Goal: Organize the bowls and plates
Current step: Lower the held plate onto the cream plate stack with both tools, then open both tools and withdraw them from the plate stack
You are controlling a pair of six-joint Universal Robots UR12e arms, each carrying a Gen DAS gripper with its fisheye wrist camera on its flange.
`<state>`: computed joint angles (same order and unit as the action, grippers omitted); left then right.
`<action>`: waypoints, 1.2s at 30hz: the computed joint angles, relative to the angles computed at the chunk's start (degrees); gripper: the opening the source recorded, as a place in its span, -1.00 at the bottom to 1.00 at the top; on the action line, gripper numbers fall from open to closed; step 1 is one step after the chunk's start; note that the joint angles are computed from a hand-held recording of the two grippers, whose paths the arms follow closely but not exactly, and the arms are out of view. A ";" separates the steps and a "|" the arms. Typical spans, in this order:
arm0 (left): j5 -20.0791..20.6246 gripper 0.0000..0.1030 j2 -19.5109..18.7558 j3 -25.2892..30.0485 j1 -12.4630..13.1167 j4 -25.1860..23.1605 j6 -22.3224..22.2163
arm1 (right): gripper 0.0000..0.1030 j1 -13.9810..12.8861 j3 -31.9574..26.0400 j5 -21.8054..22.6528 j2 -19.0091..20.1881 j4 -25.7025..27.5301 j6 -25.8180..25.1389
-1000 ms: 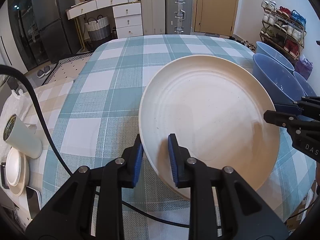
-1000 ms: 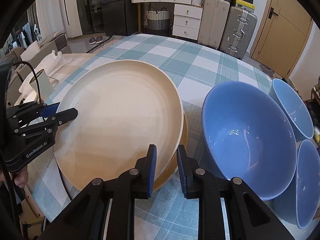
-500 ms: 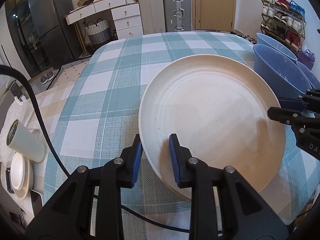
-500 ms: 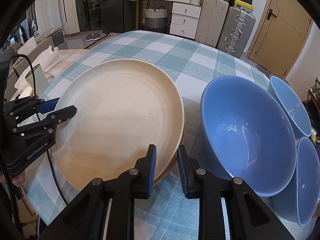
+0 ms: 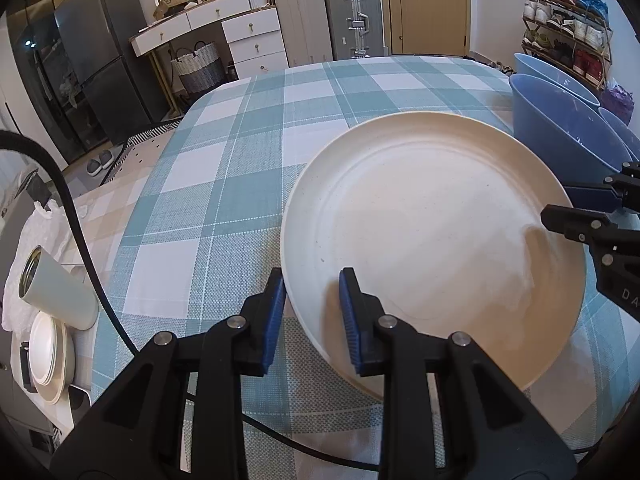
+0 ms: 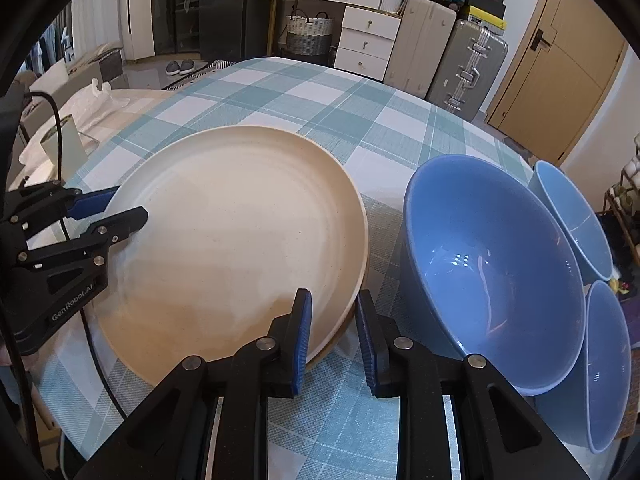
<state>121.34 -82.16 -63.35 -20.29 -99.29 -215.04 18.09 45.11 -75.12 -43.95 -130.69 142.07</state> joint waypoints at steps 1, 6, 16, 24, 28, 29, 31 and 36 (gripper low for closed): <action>0.13 -0.55 -0.02 -0.07 -0.05 -0.01 0.13 | -0.55 0.04 0.40 -0.38 -0.11 -0.63 -0.21; 0.73 -0.55 -0.17 -0.30 -0.24 -0.18 0.21 | -0.55 0.32 1.54 -2.17 -0.25 -3.14 -0.61; 0.81 -0.48 -0.20 -0.47 -0.51 0.06 0.63 | -0.43 0.43 3.95 -2.86 -0.96 -6.41 -0.79; -2.50 0.03 0.60 -0.85 0.56 1.73 0.84 | -0.29 0.31 3.15 -2.09 -0.82 -4.14 -1.17; -3.11 0.45 1.82 -1.61 0.60 5.41 1.31 | 0.24 -0.02 3.60 -0.15 -1.38 -4.09 -0.96; -4.09 0.46 2.13 -1.73 0.83 6.28 1.82 | 0.52 -0.13 3.84 0.56 -1.59 -4.32 -0.86; -5.75 0.51 2.66 -1.74 1.33 7.18 2.03 | 0.67 -0.43 4.35 2.61 -2.07 -4.48 -0.35; -8.25 0.57 3.73 -1.42 1.98 7.74 1.11 | 0.84 -0.81 5.59 5.04 -3.22 -4.34 -0.11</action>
<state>113.09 -78.44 -64.77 -18.31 -91.54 -213.93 17.27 50.70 -70.08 -47.17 -135.03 141.97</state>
